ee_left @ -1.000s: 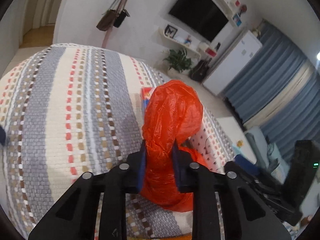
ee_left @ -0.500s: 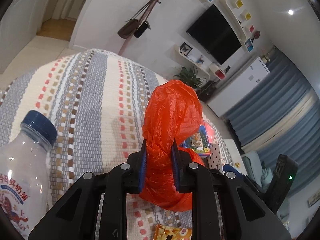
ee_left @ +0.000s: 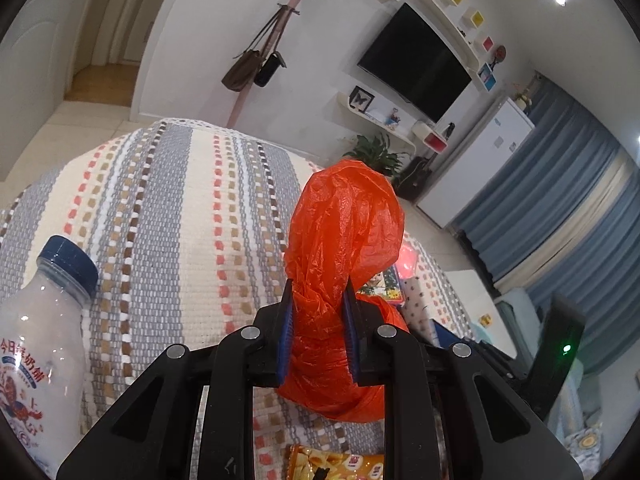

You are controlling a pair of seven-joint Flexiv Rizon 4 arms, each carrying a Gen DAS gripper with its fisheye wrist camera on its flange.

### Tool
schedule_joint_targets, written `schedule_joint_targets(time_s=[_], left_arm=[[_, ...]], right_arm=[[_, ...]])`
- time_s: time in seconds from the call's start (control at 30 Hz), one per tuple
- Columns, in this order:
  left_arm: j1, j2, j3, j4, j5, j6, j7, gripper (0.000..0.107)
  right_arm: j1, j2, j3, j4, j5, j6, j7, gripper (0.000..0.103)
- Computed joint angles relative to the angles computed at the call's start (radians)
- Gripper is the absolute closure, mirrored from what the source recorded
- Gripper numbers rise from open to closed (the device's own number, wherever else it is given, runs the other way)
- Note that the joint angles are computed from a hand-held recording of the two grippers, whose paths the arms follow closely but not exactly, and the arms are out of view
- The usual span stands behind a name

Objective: Collect trash
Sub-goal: 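Carry the red bag and polka-dot paper with both tools over the basket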

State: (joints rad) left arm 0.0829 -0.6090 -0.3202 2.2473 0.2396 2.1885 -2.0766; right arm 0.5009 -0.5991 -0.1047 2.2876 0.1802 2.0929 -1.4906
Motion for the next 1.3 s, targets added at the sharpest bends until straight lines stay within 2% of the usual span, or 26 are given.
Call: schedule_joint_targets(time_s=[0.03, 0.07, 0.1, 0.13, 0.23, 0.37, 0.6, 0.67, 0.73, 0.8, 0.87, 0.93, 1.03, 1.1, 1.3], left_arm=[[-0.05, 0.011, 0.041, 0.004, -0.042, 0.002, 0.016, 0.087], [-0.113, 0.025, 0.097, 0.011, -0.099, 0.002, 0.042, 0.087], [-0.172, 0.039, 0.142, 0.014, -0.156, -0.005, 0.069, 0.087], [-0.204, 0.046, 0.158, 0.02, -0.194, 0.001, 0.095, 0.087], [-0.21, 0.064, 0.149, 0.042, -0.193, 0.03, 0.088, 0.087], [-0.377, 0.114, 0.231, 0.094, -0.343, 0.076, 0.174, 0.087], [-0.47, 0.139, 0.188, 0.071, -0.386, 0.078, 0.244, 0.087], [-0.525, 0.134, 0.197, 0.047, -0.424, 0.07, 0.291, 0.087], [-0.582, 0.128, 0.211, 0.025, -0.479, 0.054, 0.347, 0.087], [-0.564, 0.127, 0.184, 0.02, -0.463, 0.046, 0.337, 0.087], [-0.54, 0.124, 0.167, 0.028, -0.446, 0.058, 0.305, 0.087], [-0.542, 0.126, 0.177, 0.048, -0.462, 0.075, 0.286, 0.087], [-0.551, 0.131, 0.19, 0.067, -0.488, 0.082, 0.28, 0.087], [-0.533, 0.131, 0.182, 0.078, -0.477, 0.084, 0.257, 0.087], [-0.534, 0.116, 0.178, 0.066, -0.465, 0.078, 0.253, 0.087]], right_arm=[[0.012, -0.004, -0.009, 0.004, 0.021, 0.025, 0.0, 0.074], [0.026, -0.011, -0.014, 0.013, 0.048, 0.077, -0.006, 0.083], [0.017, -0.016, 0.001, 0.024, 0.053, 0.13, -0.015, 0.087], [0.004, -0.019, 0.017, 0.034, 0.051, 0.171, -0.027, 0.09], [-0.037, -0.009, 0.06, 0.06, 0.049, 0.225, -0.033, 0.096], [-0.143, 0.014, 0.134, 0.128, 0.001, 0.304, 0.017, 0.099], [-0.262, 0.091, 0.179, 0.261, -0.071, 0.437, 0.074, 0.099], [-0.301, 0.111, 0.178, 0.294, -0.095, 0.467, 0.089, 0.099], [-0.345, 0.124, 0.171, 0.309, -0.142, 0.453, 0.101, 0.099], [-0.428, 0.136, 0.173, 0.327, -0.26, 0.408, 0.132, 0.099], [-0.455, 0.126, 0.171, 0.331, -0.291, 0.395, 0.137, 0.099], [-0.486, 0.108, 0.178, 0.333, -0.333, 0.408, 0.138, 0.099], [-0.572, 0.098, 0.194, 0.346, -0.466, 0.417, 0.166, 0.099], [-0.655, 0.091, 0.207, 0.353, -0.596, 0.436, 0.211, 0.099], [-0.761, 0.098, 0.187, 0.353, -0.785, 0.455, 0.296, 0.099]])
